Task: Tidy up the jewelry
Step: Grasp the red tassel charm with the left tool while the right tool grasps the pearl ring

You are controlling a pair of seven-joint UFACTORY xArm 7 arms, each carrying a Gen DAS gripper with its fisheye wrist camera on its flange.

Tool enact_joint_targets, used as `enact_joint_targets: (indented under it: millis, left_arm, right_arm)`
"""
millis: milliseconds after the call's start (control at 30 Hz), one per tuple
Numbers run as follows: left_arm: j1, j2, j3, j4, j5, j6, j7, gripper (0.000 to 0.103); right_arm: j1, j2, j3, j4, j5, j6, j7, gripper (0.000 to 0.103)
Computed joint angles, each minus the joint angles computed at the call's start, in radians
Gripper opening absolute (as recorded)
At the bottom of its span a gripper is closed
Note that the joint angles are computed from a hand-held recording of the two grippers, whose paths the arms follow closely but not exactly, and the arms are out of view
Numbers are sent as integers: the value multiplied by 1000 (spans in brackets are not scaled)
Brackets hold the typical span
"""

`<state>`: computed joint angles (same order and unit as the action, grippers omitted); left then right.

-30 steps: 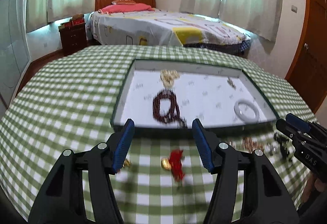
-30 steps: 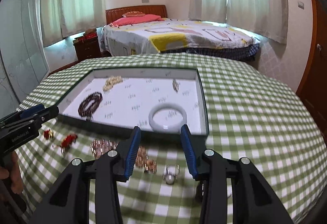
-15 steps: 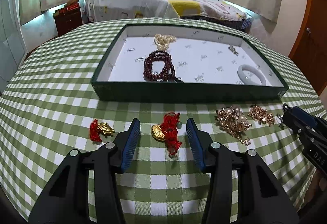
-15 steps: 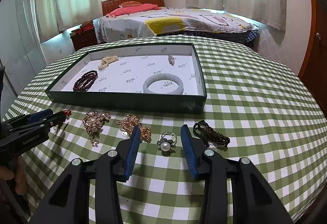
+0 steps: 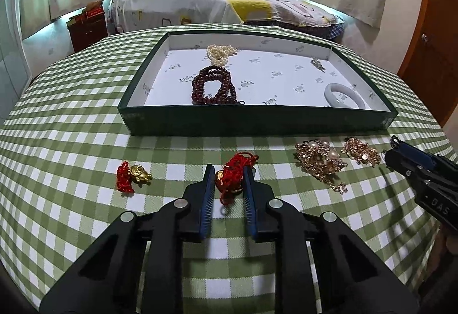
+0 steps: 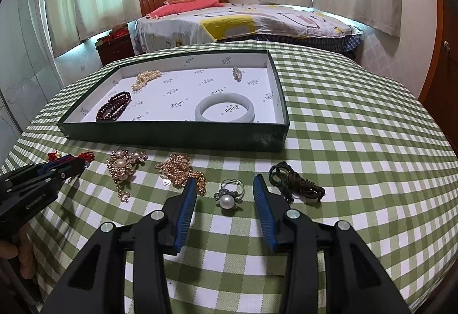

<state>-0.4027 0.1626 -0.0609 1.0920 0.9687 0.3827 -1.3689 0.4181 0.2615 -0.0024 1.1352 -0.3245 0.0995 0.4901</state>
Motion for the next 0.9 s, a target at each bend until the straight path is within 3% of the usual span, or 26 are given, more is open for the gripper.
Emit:
enact_joint_targets:
  millis: [167, 433, 900]
  left_arm:
    - [2, -16, 1, -10, 30, -7, -24, 20]
    - [11, -25, -8, -16, 42, -5, -42, 20]
    - [25, -47, -20, -30, 74, -5, -75, 20]
  right_arm:
    - [-18, 13, 19, 13, 27, 26, -24, 41]
    - [11, 12, -16, 8, -26, 25, 15, 24]
    - [12, -15, -17, -9, -61, -1, 28, 21]
